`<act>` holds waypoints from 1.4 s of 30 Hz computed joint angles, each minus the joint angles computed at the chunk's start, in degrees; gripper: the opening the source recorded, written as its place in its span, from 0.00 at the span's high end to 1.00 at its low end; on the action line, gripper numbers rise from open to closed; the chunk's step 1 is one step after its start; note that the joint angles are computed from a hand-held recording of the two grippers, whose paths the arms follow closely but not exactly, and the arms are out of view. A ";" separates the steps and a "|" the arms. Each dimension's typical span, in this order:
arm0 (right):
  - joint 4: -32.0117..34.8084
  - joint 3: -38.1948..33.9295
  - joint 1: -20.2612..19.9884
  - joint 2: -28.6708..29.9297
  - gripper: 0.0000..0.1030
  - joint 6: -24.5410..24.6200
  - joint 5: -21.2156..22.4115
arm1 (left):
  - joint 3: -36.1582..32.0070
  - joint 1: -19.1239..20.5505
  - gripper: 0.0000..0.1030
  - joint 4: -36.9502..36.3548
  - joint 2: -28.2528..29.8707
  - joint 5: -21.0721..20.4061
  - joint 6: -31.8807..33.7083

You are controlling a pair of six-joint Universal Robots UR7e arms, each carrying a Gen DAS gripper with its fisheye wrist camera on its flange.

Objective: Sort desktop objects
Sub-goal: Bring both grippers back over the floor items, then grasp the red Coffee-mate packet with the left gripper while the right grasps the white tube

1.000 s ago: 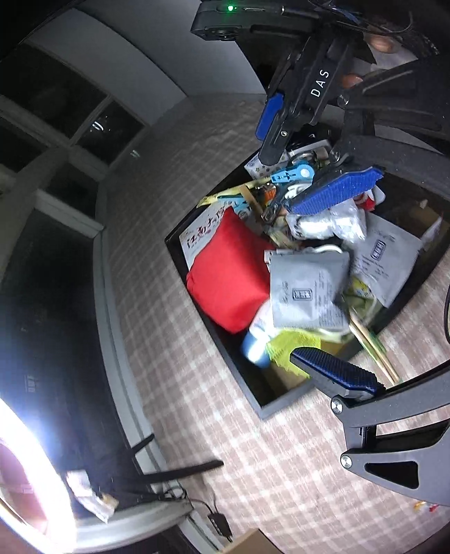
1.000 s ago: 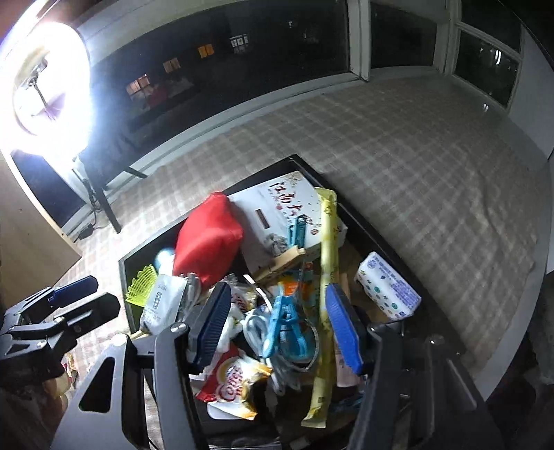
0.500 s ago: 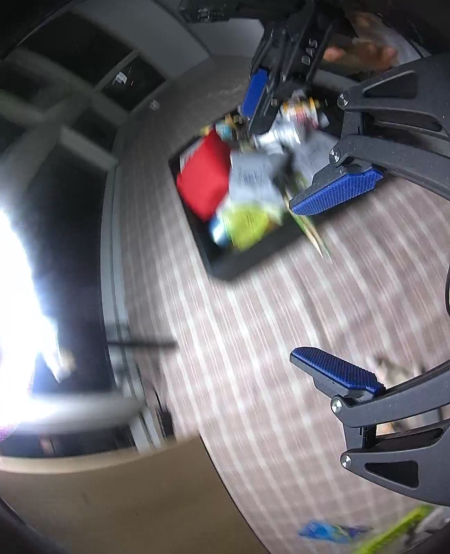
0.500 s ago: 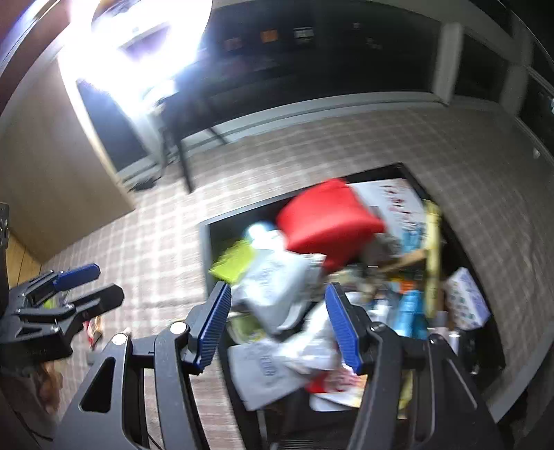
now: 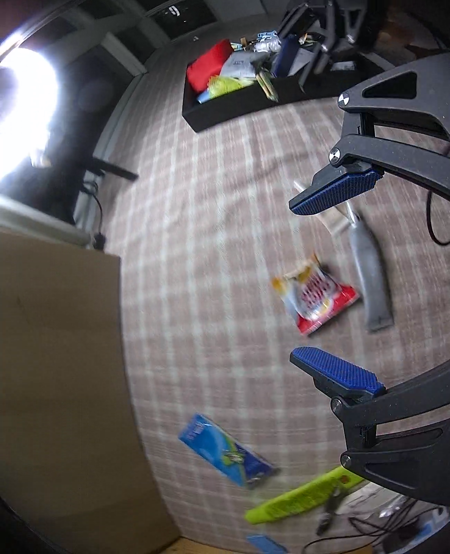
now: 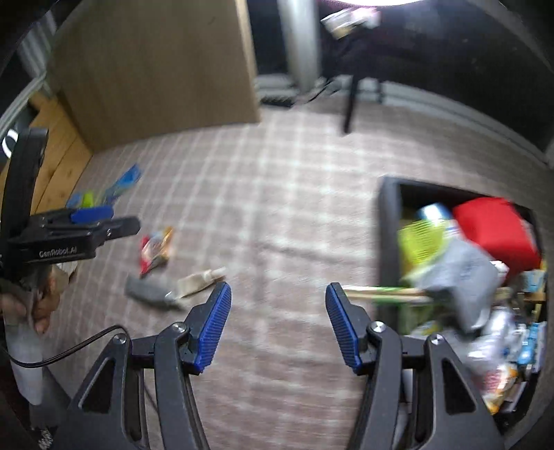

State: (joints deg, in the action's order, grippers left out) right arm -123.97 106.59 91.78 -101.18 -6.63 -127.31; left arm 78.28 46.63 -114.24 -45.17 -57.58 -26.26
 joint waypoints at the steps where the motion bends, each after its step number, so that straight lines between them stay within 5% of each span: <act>1: 0.72 0.13 -0.10 0.68 0.46 0.73 0.78 | 0.38 0.25 0.26 0.11 -0.26 -0.40 -0.39; 10: 3.33 0.56 -3.26 5.04 0.51 8.44 5.76 | 3.03 1.17 0.26 -1.18 0.11 -2.86 -2.56; 19: 6.12 -1.01 -5.53 8.14 0.61 15.68 9.65 | 0.19 1.99 0.26 1.19 3.60 0.09 -5.27; 28: 5.57 -2.30 -5.34 10.14 0.61 20.18 9.55 | -0.98 2.94 0.27 1.93 5.02 0.80 -5.74; 34: 4.81 -3.41 -4.02 12.27 0.61 20.80 7.34 | -2.03 2.42 0.39 1.94 6.72 4.22 -4.02; 42: 0.92 -3.18 0.19 16.57 0.76 16.85 -0.17 | -0.42 2.80 0.45 0.05 6.00 7.19 -0.09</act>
